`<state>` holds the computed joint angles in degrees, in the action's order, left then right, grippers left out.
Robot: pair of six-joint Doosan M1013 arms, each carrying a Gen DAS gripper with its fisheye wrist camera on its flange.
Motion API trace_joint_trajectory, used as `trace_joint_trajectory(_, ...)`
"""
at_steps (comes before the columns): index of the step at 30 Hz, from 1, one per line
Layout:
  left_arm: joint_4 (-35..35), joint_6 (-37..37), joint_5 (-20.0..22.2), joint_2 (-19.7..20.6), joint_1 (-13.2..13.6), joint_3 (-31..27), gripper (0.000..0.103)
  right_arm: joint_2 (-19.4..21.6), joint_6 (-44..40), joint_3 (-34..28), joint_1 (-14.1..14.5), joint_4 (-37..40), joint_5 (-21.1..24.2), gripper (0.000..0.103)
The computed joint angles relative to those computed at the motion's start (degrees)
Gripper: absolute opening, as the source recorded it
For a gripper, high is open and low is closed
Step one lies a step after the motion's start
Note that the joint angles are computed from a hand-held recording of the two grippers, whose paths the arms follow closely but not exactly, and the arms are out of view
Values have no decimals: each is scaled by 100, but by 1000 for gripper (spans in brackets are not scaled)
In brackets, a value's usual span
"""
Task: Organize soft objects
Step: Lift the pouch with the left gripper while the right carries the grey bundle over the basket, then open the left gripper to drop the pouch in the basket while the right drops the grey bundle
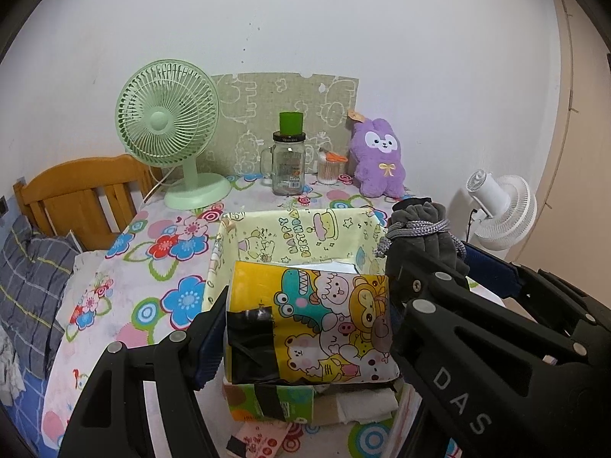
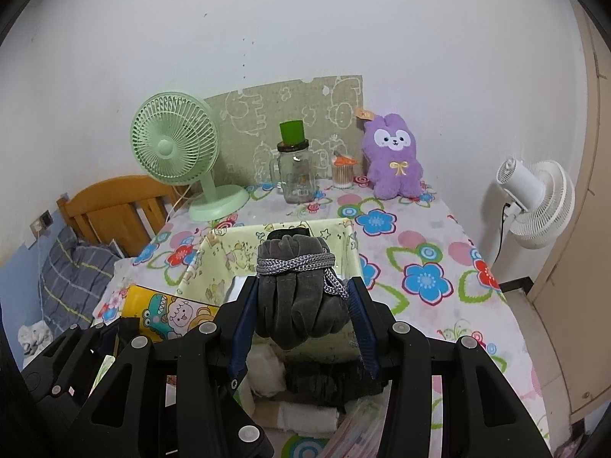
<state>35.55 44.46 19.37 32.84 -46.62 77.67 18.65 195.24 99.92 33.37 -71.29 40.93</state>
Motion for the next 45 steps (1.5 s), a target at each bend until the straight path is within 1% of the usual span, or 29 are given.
trace_joint_trajectory(2, 58, -29, 41, 37, 2, -58, 75, 13, 10, -11, -42, 6, -59, 50)
trace_joint_trajectory(10, -104, 172, 67, 209, 53, -331, 75, 98, -166, -136, -188, 14, -195, 50)
trace_joint_trajectory(13, -12, 107, 124, 281, 57, -446, 75, 135, -214, -185, -253, 34, -245, 50)
trace_joint_trajectory(21, -320, 367, 179, 450, 117, -705, 75, 256, -395, -339, -393, 83, -368, 50)
trace_joint_trajectory(23, -447, 546, 227, 520, 134, -813, 75, 291, -445, -376, -430, 120, -410, 50)
trace_joint_trajectory(25, -452, 571, 276, 570, 142, -889, 75, 327, -468, -406, -475, 152, -471, 50)
trace_joint_trajectory(30, -714, 793, 400, 723, 183, -1113, 76, 441, -587, -515, -571, 245, -573, 50)
trace_joint_trajectory(33, -1004, 1030, 482, 819, 216, -1248, 76, 502, -673, -569, -620, 318, -632, 50)
trace_joint_trajectory(40, -1453, 1414, 721, 1002, 272, -1490, 78, 671, -1015, -729, -726, 691, -754, 50)
trace_joint_trajectory(43, -1774, 1697, 862, 1082, 301, -1615, 80, 731, -1139, -787, -752, 820, -767, 50)
trace_joint_trajectory(45, -1913, 1802, 958, 1132, 317, -1690, 84, 767, -1218, -818, -775, 907, -800, 50)
